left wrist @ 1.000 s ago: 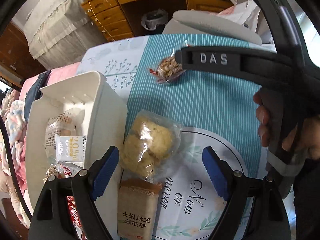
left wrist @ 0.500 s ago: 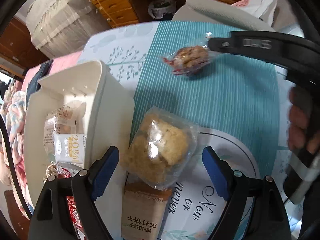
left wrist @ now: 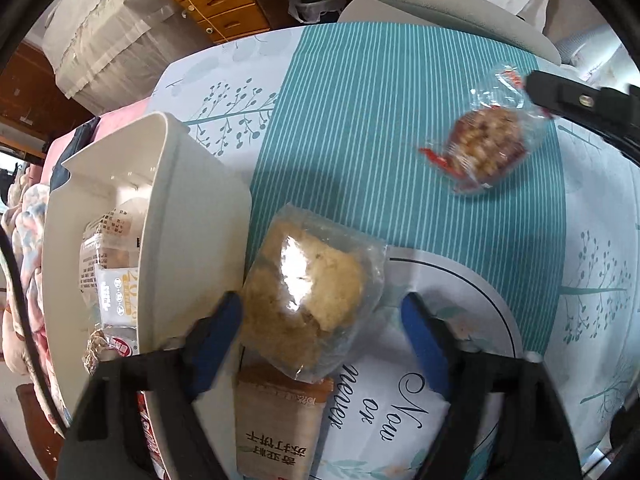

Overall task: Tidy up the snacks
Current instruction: 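Close the right gripper on the nut cookie bag while the left gripper closes on the cake bag, then carry the cake bag with the left gripper while the right gripper carries the nut cookie bag over the tray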

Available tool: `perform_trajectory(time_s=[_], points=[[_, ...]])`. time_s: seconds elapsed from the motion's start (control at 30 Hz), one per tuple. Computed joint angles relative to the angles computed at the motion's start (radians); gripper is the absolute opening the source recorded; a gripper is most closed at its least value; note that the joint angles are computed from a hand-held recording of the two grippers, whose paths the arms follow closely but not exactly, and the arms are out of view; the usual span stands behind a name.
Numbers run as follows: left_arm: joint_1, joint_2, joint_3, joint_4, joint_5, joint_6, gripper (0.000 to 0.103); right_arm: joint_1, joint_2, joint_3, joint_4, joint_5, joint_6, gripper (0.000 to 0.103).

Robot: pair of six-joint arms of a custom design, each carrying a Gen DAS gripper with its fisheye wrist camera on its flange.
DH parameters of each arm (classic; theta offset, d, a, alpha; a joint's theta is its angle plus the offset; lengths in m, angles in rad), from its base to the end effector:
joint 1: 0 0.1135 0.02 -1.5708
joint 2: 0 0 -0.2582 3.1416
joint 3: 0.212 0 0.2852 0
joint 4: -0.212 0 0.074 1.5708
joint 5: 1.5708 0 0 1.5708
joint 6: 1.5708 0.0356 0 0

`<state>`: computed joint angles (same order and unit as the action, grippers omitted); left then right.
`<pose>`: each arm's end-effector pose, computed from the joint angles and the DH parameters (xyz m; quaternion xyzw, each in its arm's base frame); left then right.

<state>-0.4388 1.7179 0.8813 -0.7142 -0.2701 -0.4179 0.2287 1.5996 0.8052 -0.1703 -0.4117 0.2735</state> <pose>0.2678 -0.1152 0.0938 0.0090 0.9908 0.1183 0.0649 0.3146 0.0879 0.1271 -0.0401 0.9354 0.2615 0.2345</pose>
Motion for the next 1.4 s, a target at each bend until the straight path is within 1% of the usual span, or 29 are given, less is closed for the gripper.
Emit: perform_trajectory(time_s=[0.07, 0.13, 0.17, 0.2, 0.23, 0.27, 0.43, 0.63, 0.8, 0.93, 1.03, 1.23, 1.4], points=[[-0.013, 0.0, 0.001, -0.014, -0.032, -0.017, 0.062, -0.004, -0.045, -0.02, -0.023, 0.004, -0.001, 0.011], [-0.008, -0.018, -0.013, -0.01, -0.043, -0.015, 0.052, -0.009, -0.081, -0.037, -0.043, 0.005, 0.004, 0.011], [-0.005, -0.025, -0.017, -0.012, -0.049, -0.013, 0.049, -0.013, -0.104, -0.05, -0.054, 0.001, 0.009, 0.011], [-0.001, -0.029, -0.02, -0.015, -0.054, -0.012, 0.041, -0.016, -0.125, -0.063, -0.062, -0.002, 0.012, 0.011], [0.008, -0.036, -0.027, -0.006, -0.032, -0.006, 0.035, -0.021, -0.145, -0.077, -0.069, -0.004, 0.014, 0.011], [0.02, -0.046, -0.037, 0.004, -0.011, -0.009, 0.035, -0.021, -0.167, -0.091, -0.079, -0.004, 0.018, 0.01], [0.001, -0.059, -0.054, 0.004, -0.02, -0.014, 0.033, -0.033, -0.299, -0.168, -0.144, -0.006, 0.042, 0.01], [-0.034, -0.097, -0.08, -0.034, 0.002, -0.049, 0.031, -0.04, -0.443, -0.237, -0.251, 0.003, 0.074, 0.01], [-0.038, -0.166, -0.122, -0.07, 0.068, -0.086, 0.03, -0.032, -0.586, -0.289, -0.359, 0.021, 0.108, 0.01], [-0.044, -0.234, -0.163, -0.109, 0.111, -0.102, 0.029, -0.005, -0.694, -0.311, -0.452, 0.056, 0.141, 0.009], [-0.063, -0.309, -0.198, -0.153, 0.137, -0.124, 0.029, 0.033, -0.794, -0.315, -0.542, 0.088, 0.172, 0.009], [-0.144, -0.488, -0.237, -0.27, 0.169, -0.173, 0.029, 0.123, -0.933, -0.3, -0.679, 0.161, 0.237, 0.009], [-0.199, -0.673, -0.22, -0.427, 0.188, -0.188, 0.029, 0.23, -1.037, -0.274, -0.773, 0.243, 0.324, 0.009]])
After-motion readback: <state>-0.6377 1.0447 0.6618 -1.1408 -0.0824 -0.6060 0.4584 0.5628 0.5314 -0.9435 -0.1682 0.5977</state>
